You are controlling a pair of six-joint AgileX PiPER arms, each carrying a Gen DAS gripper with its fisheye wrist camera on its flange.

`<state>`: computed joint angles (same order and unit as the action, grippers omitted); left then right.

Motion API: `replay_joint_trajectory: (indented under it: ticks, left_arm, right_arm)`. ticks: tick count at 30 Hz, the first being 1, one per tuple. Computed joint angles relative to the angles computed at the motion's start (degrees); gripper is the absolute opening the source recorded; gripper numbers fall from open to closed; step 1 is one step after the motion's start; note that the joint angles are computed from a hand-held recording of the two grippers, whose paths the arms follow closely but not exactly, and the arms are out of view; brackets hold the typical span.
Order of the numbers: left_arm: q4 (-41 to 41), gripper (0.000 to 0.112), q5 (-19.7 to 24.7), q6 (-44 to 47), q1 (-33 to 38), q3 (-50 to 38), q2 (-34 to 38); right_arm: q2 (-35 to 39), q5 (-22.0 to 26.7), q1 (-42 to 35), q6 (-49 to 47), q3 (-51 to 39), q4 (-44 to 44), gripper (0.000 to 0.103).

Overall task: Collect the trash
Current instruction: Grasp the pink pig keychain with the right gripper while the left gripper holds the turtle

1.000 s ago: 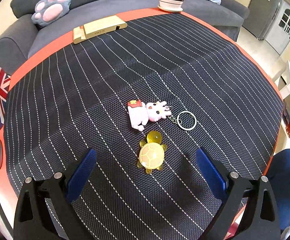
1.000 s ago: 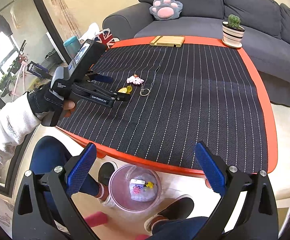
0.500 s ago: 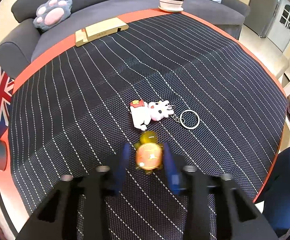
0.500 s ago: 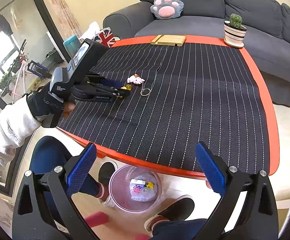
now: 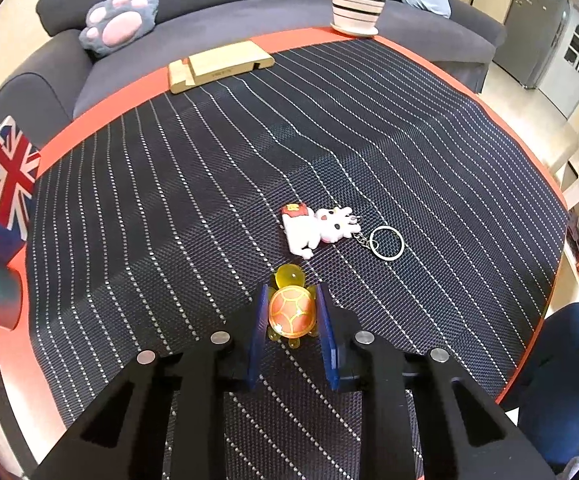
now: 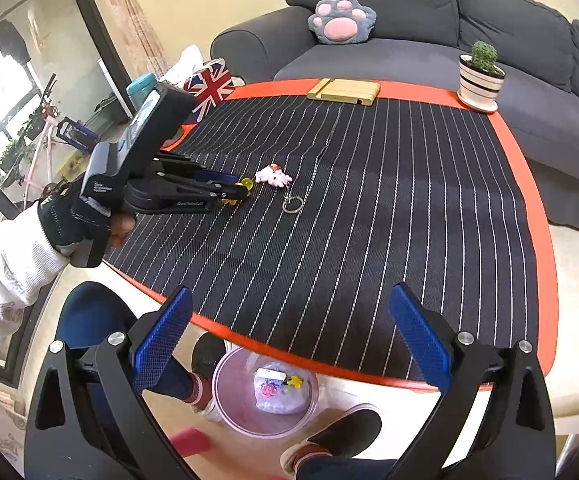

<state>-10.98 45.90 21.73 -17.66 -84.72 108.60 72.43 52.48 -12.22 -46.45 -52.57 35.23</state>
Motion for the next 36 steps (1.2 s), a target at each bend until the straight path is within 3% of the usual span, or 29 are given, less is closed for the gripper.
replay_joint_trajectory:
  ticks: [18, 36]
  left_arm:
    - [-2.6, 0.024, 1.5, 1.7, 4.2, 0.7, -3.0]
    - [-4.8, 0.024, 1.2, 4.0, 7.7, 2.2, -3.8]
  right_arm:
    - [14.0, -4.8, 11.9, 6.1, -13.6, -7.2, 0.097]
    - [33.4, -3.5, 20.4, 8.2, -32.1, -15.6, 0.093]
